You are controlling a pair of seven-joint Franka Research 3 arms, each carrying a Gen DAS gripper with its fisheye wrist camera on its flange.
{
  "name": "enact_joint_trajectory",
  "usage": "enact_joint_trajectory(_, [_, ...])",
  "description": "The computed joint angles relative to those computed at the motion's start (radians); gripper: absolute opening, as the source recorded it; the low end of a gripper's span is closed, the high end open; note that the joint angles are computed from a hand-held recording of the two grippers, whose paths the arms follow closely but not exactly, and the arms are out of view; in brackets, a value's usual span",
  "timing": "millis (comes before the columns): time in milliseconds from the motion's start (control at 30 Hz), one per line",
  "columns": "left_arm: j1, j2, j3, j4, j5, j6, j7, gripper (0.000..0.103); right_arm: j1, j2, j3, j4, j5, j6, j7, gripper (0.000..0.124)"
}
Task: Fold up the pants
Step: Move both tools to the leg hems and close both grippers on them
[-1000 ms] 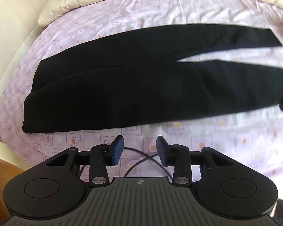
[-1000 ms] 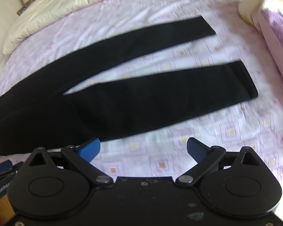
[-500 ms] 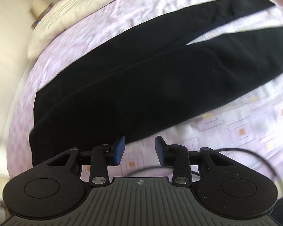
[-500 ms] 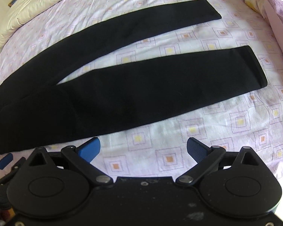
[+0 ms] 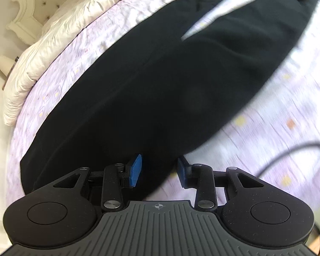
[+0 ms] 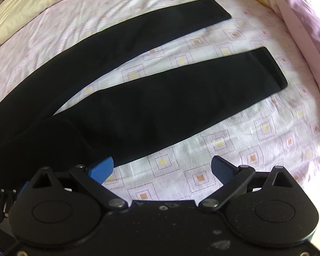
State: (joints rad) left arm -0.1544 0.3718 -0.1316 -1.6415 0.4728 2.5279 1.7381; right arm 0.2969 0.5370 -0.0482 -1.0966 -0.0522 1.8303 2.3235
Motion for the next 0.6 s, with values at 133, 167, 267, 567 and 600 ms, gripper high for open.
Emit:
enact_joint_trajectory(133, [0.045, 0.090, -0.041, 0.152, -0.141, -0.096, 0.092, 0.035, 0.020, 0.029, -0.016, 0.037, -0.026, -0.027, 0.077, 0.102])
enact_joint_trajectory(167, [0.058, 0.102, -0.052, 0.178, -0.181, -0.118, 0.118, 0.035, 0.023, 0.029, -0.020, 0.032, -0.032, -0.025, 0.098, 0.102])
enact_joint_trajectory(267, [0.100, 0.123, -0.080, 0.226, -0.292, -0.163, 0.207, 0.034, 0.028, 0.007, -0.032, -0.022, -0.046, -0.001, 0.184, 0.102])
enact_joint_trajectory(567, [0.110, 0.204, -0.078, 0.386, -0.436, -0.296, 0.271, 0.011, -0.016, -0.129, -0.054, -0.302, -0.095, 0.174, 0.416, 0.101])
enact_joint_trajectory(600, [0.099, 0.213, -0.069, 0.406, -0.430, -0.312, 0.241, 0.011, -0.027, -0.141, -0.054, -0.329, -0.098, 0.199, 0.426, 0.101])
